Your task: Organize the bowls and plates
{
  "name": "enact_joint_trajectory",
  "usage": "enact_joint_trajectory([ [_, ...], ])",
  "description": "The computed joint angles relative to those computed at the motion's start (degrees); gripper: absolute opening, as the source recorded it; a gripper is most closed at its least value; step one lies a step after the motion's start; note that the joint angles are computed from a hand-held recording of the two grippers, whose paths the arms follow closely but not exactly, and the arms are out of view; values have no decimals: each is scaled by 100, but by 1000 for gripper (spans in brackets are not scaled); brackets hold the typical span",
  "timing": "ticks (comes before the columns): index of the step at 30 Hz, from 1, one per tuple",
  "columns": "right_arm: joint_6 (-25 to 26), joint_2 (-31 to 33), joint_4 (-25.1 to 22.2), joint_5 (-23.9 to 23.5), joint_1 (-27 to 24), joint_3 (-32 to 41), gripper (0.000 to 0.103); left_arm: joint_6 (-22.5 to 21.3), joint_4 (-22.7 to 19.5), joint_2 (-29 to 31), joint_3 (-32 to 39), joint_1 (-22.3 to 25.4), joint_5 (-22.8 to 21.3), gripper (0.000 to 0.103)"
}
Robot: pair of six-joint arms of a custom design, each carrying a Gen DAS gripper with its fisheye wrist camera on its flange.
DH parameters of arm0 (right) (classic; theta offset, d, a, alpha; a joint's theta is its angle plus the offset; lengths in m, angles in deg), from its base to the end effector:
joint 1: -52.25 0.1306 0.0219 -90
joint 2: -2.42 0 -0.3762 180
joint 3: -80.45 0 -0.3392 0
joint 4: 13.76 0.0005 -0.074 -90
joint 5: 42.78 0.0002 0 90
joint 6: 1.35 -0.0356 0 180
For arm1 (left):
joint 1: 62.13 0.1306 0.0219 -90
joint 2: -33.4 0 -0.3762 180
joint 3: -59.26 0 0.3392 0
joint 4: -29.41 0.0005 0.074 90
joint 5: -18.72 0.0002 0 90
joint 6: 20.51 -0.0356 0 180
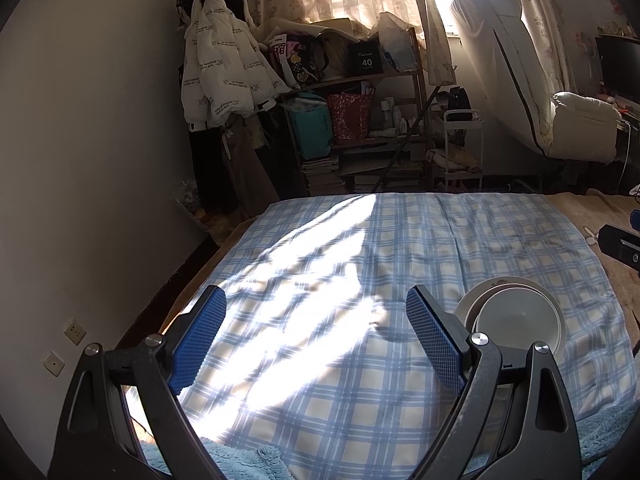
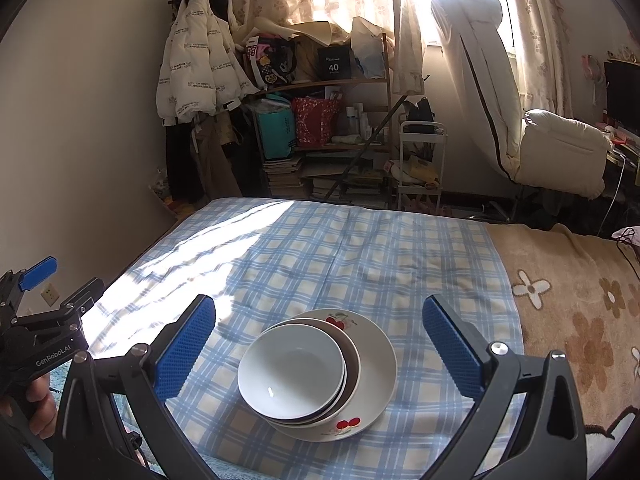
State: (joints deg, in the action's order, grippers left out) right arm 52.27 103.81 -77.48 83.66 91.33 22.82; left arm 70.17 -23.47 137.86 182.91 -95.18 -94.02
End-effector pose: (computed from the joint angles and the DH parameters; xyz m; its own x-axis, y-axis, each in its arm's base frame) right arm 0.3926 0.2909 0.5510 -0.5241 0.1891 -0.8304 0.1768 0.9780 0.1111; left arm 0.4473 -0.2752 0.5470 -0.4677 0.2912 -0.8345 0.2279 0.9520 0.2045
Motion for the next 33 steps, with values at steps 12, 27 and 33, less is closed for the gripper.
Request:
enact_joint_trajectory([
  [12,11,-47,43,-24,-29,-80,103,23,-23,15,7,-16,-77,90],
  [27,22,-49,40,-38,-44,-76,103,51,-48,19,10,-31,-117,90],
  [33,23,-41,29,-39,-42,-56,103,51,-67,33,22,-25,-99,90],
])
